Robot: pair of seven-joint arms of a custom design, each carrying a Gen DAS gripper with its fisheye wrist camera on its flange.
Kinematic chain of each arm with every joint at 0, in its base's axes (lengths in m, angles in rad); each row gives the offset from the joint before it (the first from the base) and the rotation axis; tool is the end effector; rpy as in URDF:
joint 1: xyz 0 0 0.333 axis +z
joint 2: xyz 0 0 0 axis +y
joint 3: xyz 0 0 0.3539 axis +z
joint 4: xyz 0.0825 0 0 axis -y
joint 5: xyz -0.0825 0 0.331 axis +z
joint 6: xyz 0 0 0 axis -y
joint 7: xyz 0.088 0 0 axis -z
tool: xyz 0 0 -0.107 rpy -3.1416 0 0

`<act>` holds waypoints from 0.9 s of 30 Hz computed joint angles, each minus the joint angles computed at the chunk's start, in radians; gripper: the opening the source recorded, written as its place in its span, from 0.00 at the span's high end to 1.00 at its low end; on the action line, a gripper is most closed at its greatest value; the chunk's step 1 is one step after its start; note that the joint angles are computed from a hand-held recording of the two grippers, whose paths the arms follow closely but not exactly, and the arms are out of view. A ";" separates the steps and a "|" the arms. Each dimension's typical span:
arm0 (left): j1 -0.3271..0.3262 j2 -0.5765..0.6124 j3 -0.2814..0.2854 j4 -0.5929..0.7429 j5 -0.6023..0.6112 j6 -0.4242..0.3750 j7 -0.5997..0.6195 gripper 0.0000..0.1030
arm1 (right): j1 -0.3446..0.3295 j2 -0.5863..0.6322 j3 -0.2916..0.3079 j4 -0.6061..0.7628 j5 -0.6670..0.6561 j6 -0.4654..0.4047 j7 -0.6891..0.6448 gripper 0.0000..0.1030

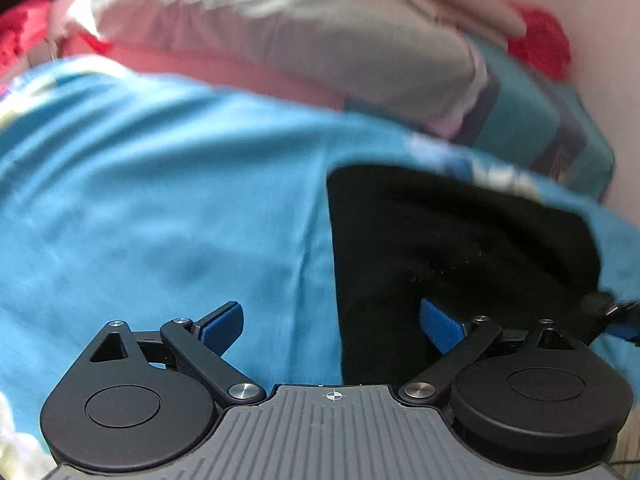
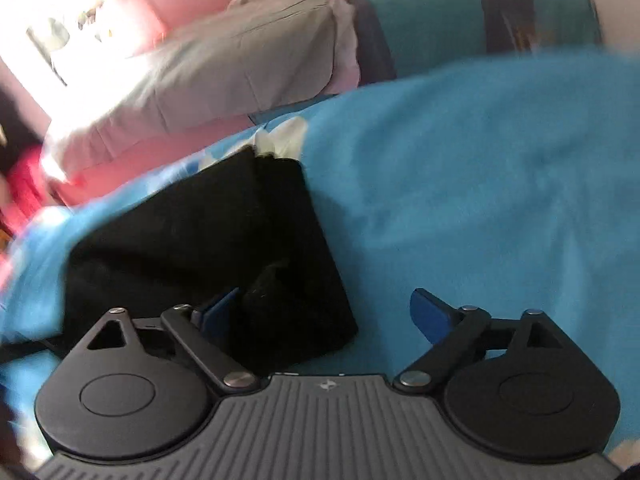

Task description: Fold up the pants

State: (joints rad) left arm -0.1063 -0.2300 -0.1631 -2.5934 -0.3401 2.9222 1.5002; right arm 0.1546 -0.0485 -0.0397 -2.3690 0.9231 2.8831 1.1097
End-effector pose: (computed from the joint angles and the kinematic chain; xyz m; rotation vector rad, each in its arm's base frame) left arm 0.4094 -0.0948 0.4714 -2.1018 1.8901 -0.7634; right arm 0.4818 0.0090 0.4649 -1.4992 1.9512 -0.1858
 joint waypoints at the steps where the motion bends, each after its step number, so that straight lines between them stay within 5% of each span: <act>1: -0.053 -0.010 0.048 -0.014 -0.079 0.009 0.070 0.00 | -0.030 -0.007 0.001 0.008 0.061 -0.046 -0.039 0.10; 5: -0.165 -0.032 0.150 -0.020 -0.317 0.038 0.285 0.00 | -0.033 -0.029 -0.055 0.043 0.267 -0.130 -0.247 0.09; 9: -0.245 0.056 0.230 0.076 -0.574 -0.031 0.497 0.00 | -0.036 0.051 -0.016 0.114 0.241 -0.126 -0.244 0.09; 12: -0.235 0.109 0.216 0.123 -0.684 -0.083 0.563 0.00 | -0.058 0.100 0.017 0.130 0.359 -0.183 -0.283 0.43; 14: -0.226 0.109 0.223 0.153 -0.802 -0.192 0.681 0.00 | -0.061 0.074 0.030 0.111 0.398 -0.194 -0.316 0.58; 20: -0.166 -0.018 0.150 0.137 -0.777 -0.290 0.670 0.00 | -0.058 -0.084 0.004 0.028 0.380 -0.270 -0.266 0.63; 27: -0.100 -0.343 0.092 0.011 -0.664 -0.463 0.599 0.00 | -0.047 -0.458 -0.050 -0.186 0.187 -0.332 -0.040 0.63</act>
State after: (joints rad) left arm -0.2067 -0.5731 -0.0713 -2.5824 -1.0037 2.4594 2.0993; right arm 0.1080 -0.5069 -0.0893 -2.5547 1.1098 2.5510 1.0698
